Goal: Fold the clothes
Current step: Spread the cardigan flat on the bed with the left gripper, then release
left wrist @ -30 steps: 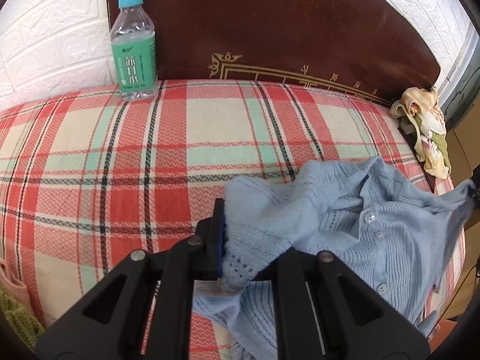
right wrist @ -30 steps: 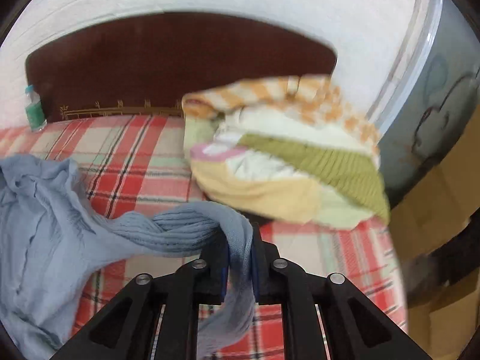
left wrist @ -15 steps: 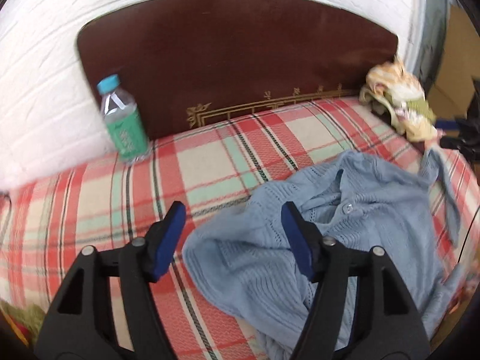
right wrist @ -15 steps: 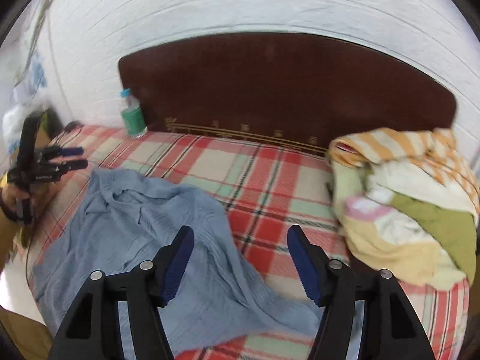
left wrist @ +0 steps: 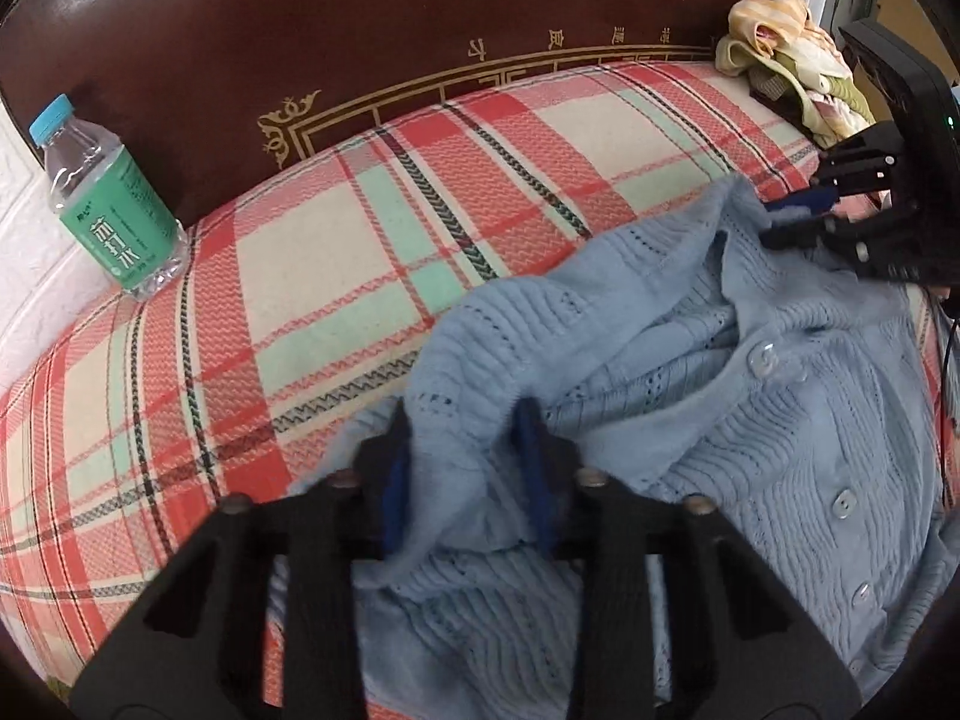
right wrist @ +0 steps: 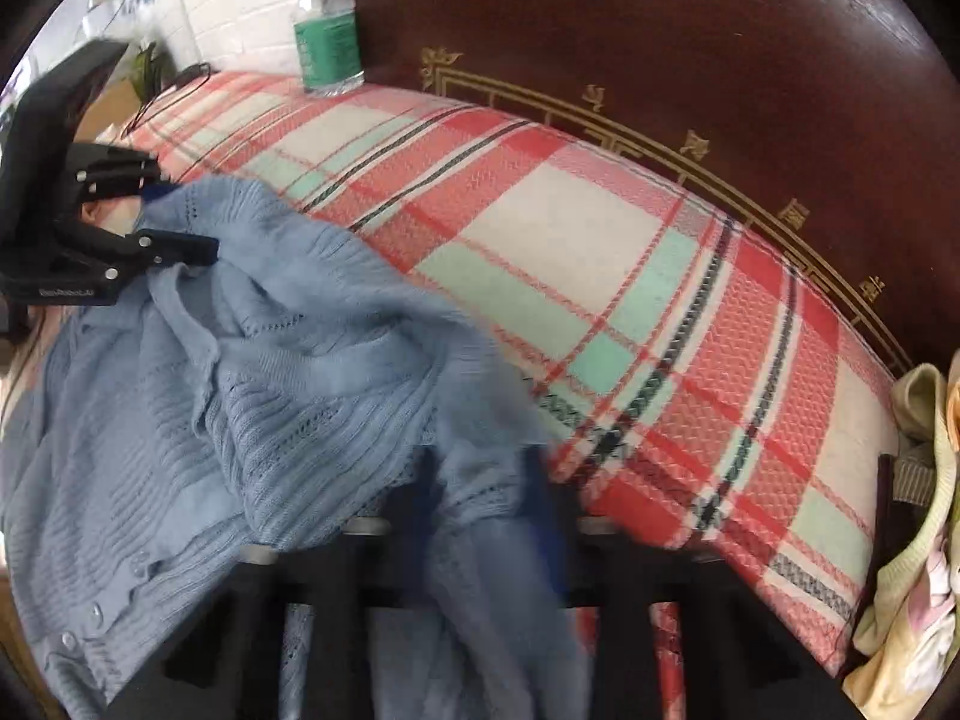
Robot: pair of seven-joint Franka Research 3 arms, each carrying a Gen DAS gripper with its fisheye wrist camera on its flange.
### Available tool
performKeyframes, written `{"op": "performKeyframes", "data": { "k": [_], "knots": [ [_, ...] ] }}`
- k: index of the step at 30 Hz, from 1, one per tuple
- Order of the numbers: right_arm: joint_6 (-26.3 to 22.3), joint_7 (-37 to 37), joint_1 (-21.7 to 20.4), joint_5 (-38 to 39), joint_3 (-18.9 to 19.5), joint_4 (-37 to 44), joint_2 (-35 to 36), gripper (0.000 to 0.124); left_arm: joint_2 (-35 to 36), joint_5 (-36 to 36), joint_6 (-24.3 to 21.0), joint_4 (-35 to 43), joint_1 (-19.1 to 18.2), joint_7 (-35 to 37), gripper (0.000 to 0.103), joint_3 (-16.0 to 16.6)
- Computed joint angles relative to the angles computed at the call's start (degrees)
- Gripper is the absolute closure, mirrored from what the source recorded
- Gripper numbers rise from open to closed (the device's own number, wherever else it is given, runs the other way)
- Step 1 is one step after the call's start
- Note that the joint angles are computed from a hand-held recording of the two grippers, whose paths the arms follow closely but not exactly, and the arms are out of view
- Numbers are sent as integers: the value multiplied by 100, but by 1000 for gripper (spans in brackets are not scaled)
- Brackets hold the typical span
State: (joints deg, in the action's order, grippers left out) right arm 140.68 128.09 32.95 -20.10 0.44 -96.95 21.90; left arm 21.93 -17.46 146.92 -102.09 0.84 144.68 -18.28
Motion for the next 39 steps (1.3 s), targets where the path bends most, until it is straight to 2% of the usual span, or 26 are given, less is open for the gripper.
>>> {"op": "performKeyframes", "data": {
  "k": [3, 5, 7, 10, 14, 17, 18, 20, 21, 22, 24, 26, 29, 31, 35, 39],
  "knots": [
    [-13, 628, 167, -587, -238, -205, -294, 117, 5, -196, 107, 83, 15, -104, 93, -75],
    [-22, 1257, 237, -1160, -355, -342, -504, 118, 4, -453, 133, 203, 62, -160, 93, -161],
    [-71, 1916, 267, -1741, -423, -432, -679, 118, 35, -625, 204, 357, 45, -235, 93, -220],
    [-171, 2500, 163, -2193, -381, -407, -742, 118, 132, -613, 371, 573, -121, -594, 93, -194],
    [-227, 2544, -170, -2087, -232, -157, -447, 118, 575, -5, 289, 1073, -497, -1439, 93, 42],
    [-173, 2523, -294, -1779, -206, -56, -195, 118, 832, 377, 203, 1215, -575, -1872, 92, 94],
    [-171, 2524, -304, -1684, -212, -18, -109, 118, 898, 457, 200, 1242, -569, -1981, 88, 88],
    [-14, 2436, -384, -1433, -227, -26, -8, 117, 987, 437, 28, 1337, -441, -2141, 69, -2],
    [29, 2445, -373, -1381, -259, -56, -2, 116, 1005, 372, -82, 1381, -362, -2234, 50, -44],
    [44, 2494, -335, -1382, -299, -101, -19, 114, 977, 226, -125, 1356, -225, -2236, 38, -130],
    [265, 2579, -341, -1355, -339, -360, -211, 102, 826, -185, -153, 1198, 108, -2068, 37, -334],
    [592, 2709, -369, -1397, -357, -734, -506, 97, 503, -779, -216, 848, 536, -1540, 37, -581],
    [1275, 2973, -418, -1779, -331, -1501, -1129, 90, -128, -1730, -391, 210, 1031, -642, 36, -732],
    [1568, 3143, -456, -2158, -201, -2019, -1680, 89, -599, -2137, -555, -290, 1217, -116, 28, -679],
    [1990, 3342, -561, -2504, 238, -2915, -2707, 82, -1465, -2677, -1201, -1198, 1417, 738, 28, -375],
    [2366, 3724, -619, -2556, 770, -3689, -3506, 75, -2112, -2963, -1886, -1942, 1419, 1259, 28, 60]
  ]
}}
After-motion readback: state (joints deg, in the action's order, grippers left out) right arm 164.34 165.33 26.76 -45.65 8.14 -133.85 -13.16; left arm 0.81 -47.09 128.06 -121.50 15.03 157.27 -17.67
